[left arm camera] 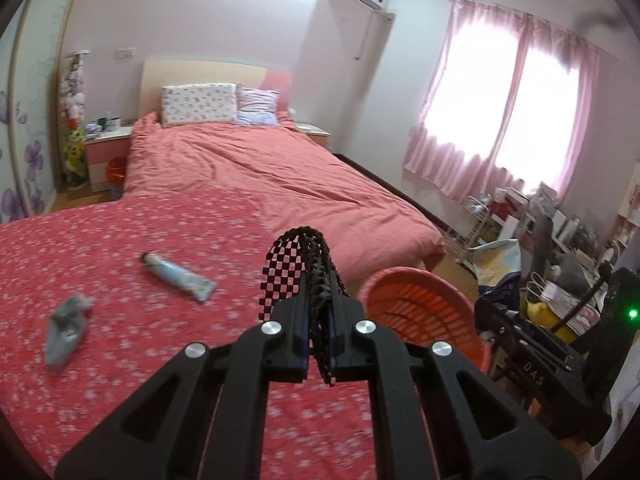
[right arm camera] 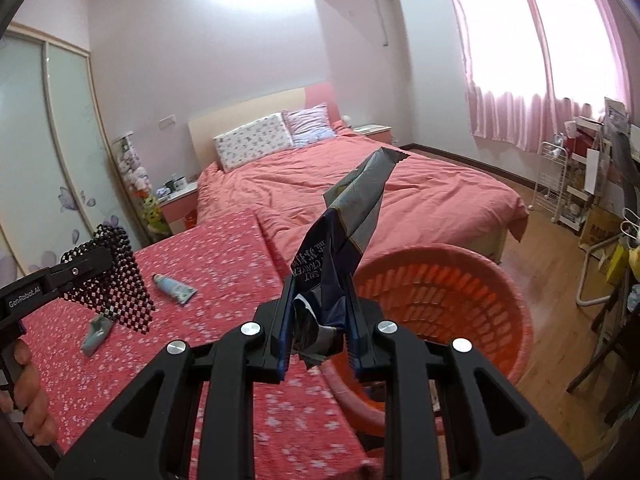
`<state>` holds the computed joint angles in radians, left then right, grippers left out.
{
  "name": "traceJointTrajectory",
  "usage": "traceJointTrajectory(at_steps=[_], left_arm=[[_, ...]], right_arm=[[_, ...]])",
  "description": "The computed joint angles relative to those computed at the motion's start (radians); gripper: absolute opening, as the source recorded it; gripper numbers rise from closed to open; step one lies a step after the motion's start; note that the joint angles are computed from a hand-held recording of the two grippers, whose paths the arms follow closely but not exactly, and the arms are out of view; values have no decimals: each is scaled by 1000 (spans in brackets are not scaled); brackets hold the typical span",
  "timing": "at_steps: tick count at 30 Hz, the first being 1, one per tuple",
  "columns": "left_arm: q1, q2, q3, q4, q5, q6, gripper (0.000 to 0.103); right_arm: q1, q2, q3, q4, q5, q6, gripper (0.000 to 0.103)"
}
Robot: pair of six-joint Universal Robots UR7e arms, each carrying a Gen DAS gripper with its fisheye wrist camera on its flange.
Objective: Collect trash
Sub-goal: 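Carry mesh and wrapper over the orange basket and open both tools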
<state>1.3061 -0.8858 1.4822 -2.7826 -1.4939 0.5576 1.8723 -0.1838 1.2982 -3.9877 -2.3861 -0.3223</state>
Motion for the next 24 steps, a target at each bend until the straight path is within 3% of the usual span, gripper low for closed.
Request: traceJointTrajectory(at_steps=[11,24], left_arm=[[-49,71,11,25,-25,4,8],[-82,173,-22,75,-45,16,8]], right_arm=[[-44,-57,96,-92,-10,-2,22],[-98,-97,149,-96,14,56,22]])
